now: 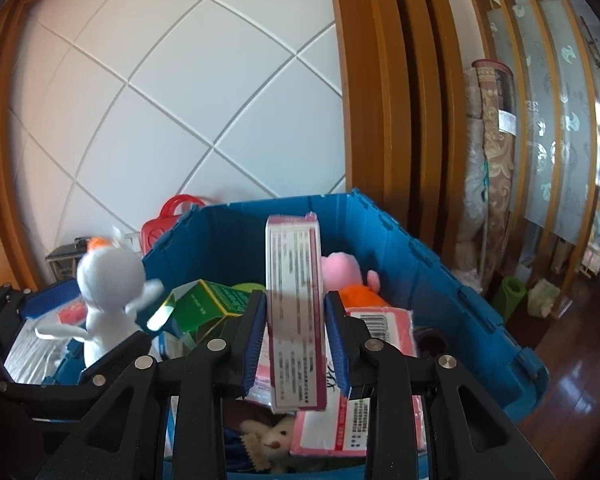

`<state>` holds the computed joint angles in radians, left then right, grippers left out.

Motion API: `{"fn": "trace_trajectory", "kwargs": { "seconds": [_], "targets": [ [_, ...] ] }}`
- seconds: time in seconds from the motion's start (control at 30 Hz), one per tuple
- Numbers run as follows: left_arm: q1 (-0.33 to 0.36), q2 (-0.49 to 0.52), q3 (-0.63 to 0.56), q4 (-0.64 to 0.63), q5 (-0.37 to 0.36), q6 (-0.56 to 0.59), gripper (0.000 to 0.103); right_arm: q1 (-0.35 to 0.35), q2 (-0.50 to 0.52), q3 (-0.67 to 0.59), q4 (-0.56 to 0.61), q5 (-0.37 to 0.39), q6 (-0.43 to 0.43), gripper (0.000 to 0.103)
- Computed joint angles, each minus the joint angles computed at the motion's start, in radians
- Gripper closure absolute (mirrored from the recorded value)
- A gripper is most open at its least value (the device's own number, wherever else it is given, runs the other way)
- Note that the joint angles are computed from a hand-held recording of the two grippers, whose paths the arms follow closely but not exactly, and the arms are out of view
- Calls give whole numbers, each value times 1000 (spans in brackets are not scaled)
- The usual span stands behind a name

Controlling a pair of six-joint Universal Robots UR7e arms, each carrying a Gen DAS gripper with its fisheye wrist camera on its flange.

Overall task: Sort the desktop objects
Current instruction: 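Carry the rabbit with left tool while right tool carries medicine box into crate, then open both tools and withdraw them from the crate toward the tissue pack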

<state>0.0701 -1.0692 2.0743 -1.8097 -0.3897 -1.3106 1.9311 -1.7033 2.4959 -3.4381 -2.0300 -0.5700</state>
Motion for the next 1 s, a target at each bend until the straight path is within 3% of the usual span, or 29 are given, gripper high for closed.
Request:
{"fn": "trace_trajectory", "kwargs": {
  "seconds": [0.07, 0.13, 0.27, 0.4, 0.63, 0.8, 1.0],
  "targets": [
    [1, 3, -8, 38, 0, -32, 20, -9, 4, 0, -2, -4, 4, 41],
    [-1, 1, -9, 52, -3, -47, 20, -20, -3, 3, -9, 7, 0, 2],
    [-10, -11, -6, 97, -5, -95, 20, -25, -23, 8, -37, 23, -9, 0],
    [-31, -31, -21, 243, -2, -215, 20, -26, -55, 13, -25, 49, -4, 0],
    [-82, -84, -79, 775, -49, -644, 9, 9, -26, 10, 2, 109, 27, 0],
    [-113, -191, -44, 1052, -160, -902, 5, 110, 85, 1, -27, 106, 67, 0],
    [-156, -483, 92, 1251, -331, -1074, 5, 310, 330, -57, -131, 80, 92, 0]
  ]
}}
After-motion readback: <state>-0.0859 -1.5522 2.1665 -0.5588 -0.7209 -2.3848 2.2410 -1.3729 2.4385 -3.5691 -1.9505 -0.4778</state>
